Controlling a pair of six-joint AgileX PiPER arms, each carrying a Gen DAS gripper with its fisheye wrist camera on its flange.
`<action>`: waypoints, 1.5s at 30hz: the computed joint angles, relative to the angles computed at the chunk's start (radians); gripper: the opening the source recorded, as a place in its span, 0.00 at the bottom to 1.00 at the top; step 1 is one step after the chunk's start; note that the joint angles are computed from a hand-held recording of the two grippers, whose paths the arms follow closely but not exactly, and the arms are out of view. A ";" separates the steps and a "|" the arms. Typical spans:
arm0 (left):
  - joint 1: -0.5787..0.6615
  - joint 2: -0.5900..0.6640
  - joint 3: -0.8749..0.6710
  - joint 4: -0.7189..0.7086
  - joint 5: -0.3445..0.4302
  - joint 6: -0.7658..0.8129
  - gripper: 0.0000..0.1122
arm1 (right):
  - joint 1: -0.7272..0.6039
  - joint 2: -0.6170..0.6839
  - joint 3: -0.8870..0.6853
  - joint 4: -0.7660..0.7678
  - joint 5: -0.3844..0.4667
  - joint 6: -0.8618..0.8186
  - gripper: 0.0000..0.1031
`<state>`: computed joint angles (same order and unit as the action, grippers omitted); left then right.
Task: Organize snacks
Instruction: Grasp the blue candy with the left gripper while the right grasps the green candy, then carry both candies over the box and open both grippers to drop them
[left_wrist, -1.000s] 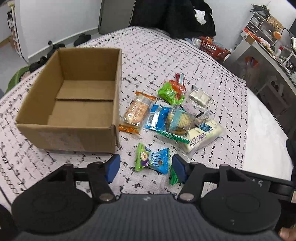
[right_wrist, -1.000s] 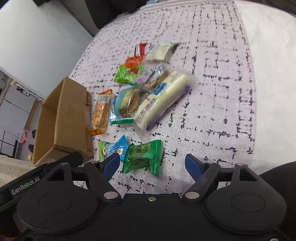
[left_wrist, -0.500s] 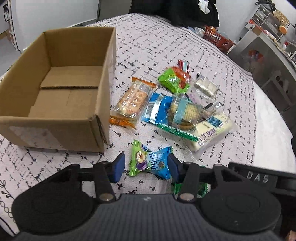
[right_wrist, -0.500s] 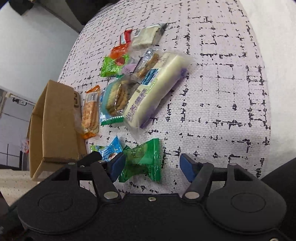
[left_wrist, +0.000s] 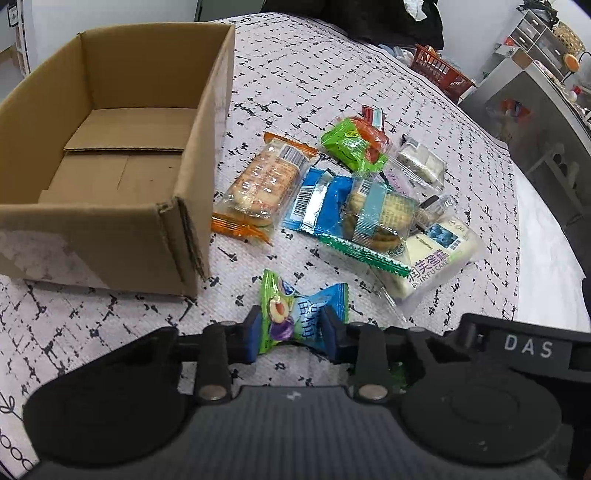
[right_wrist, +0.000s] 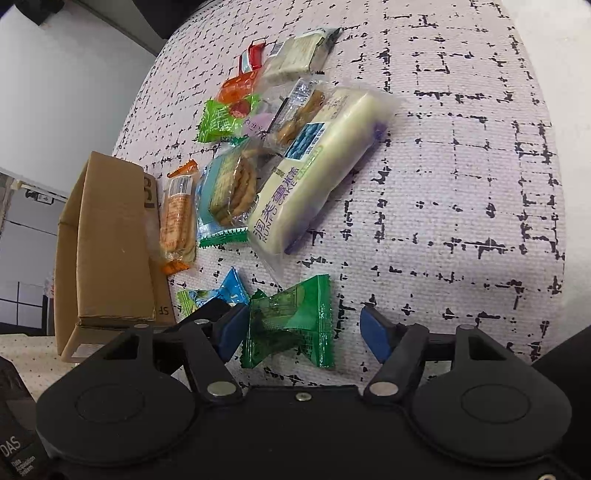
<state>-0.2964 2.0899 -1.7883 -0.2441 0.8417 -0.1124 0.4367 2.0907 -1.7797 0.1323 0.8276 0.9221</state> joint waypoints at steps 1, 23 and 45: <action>-0.001 -0.003 0.001 0.003 0.001 -0.004 0.25 | 0.001 0.002 -0.003 -0.001 0.001 -0.002 0.65; 0.031 -0.224 0.142 -0.046 -0.051 0.087 0.19 | 0.062 -0.143 0.111 -0.094 -0.127 0.021 0.27; 0.161 -0.327 0.071 -0.083 0.000 0.099 0.19 | 0.194 -0.101 -0.208 -0.333 -0.008 0.133 0.27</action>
<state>-0.1351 1.7632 -1.7177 -0.3268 0.8421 -0.0134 0.6310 1.9900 -1.9876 -0.2009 0.8199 1.0547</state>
